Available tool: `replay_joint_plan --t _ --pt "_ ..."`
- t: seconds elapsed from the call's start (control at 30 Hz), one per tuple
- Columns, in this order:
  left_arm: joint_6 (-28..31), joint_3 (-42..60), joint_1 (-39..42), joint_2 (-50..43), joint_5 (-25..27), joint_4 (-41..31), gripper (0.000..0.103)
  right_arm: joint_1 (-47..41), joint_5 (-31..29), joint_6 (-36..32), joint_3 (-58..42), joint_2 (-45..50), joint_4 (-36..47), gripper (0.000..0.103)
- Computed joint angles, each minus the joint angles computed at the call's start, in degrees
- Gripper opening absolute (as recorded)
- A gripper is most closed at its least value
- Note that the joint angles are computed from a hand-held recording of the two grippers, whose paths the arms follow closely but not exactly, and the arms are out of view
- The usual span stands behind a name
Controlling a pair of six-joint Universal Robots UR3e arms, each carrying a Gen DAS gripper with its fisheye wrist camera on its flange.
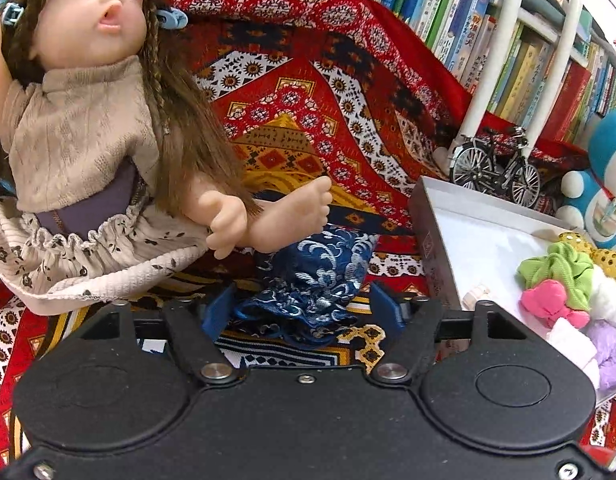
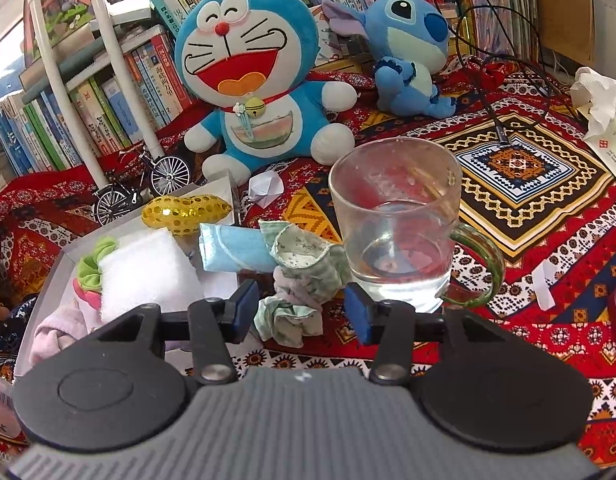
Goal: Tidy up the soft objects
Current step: 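Grasp the blue patterned cloth with the left tool while the right tool grasps the green cloth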
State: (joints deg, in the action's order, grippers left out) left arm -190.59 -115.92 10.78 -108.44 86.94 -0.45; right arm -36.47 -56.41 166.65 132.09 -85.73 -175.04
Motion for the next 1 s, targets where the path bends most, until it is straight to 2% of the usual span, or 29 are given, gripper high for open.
replay_joint_plan --t 0.1,0.27,0.37,0.57,0.83,0.93,1.0 --pt "0.8 0.3 -0.3 -0.7 0.6 0.2 0.056 0.1 -0.1 0.0 0.0 0.3 -0.3 0.065" --pt "1.7 -1.0 0.0 0.2 0.0 1.5 0.039 0.5 -0.5 0.3 -0.3 1.4 -0.9 0.066" --pt "1.8 -1.7 0.6 1.6 -0.4 1.1 0.033 0.5 -0.5 0.5 -0.5 1.7 -0.8 0.066" --pt "2.7 -4.9 1.5 6.0 -1.6 1.3 0.029 -0.5 0.2 1.7 -1.5 0.6 2.4 0.066" --pt "3.3 -9.7 1.4 12.6 -1.3 2.0 0.029 1.3 -0.6 4.7 -2.8 2.4 1.5 0.051" --pt "3.6 -11.3 1.7 15.2 -1.5 1.9 0.028 2.5 -0.2 5.6 -3.6 4.3 1.3 0.051" --pt "3.8 -11.9 1.9 16.5 -1.6 1.6 0.028 4.1 -2.1 7.2 -3.9 5.9 -1.2 0.049"
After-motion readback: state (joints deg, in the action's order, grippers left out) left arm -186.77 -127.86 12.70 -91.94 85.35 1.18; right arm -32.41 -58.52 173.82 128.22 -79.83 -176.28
